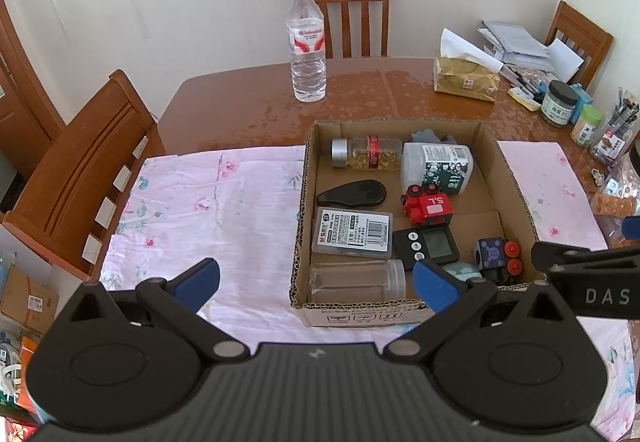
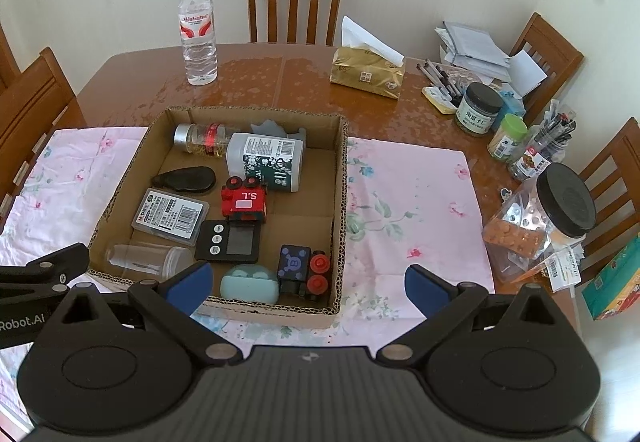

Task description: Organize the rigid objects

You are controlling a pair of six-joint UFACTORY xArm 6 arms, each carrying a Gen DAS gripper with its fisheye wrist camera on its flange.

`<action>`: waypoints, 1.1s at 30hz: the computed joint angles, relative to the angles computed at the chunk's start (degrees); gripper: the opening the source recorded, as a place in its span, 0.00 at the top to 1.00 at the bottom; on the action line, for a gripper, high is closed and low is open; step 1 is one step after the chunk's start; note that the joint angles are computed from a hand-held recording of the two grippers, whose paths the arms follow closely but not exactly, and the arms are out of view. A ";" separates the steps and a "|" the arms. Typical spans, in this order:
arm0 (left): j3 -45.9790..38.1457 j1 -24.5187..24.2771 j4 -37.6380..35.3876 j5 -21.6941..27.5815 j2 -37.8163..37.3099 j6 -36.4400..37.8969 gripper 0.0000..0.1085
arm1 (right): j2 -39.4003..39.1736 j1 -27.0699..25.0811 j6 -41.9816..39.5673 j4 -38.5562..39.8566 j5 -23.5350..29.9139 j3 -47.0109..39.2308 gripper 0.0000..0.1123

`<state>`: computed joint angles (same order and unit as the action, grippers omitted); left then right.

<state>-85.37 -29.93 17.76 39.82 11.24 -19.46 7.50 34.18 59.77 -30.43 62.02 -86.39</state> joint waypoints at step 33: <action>-2.36 -0.47 0.47 1.96 1.24 -0.69 0.06 | 0.42 -0.20 0.38 -0.18 -0.01 -0.81 0.08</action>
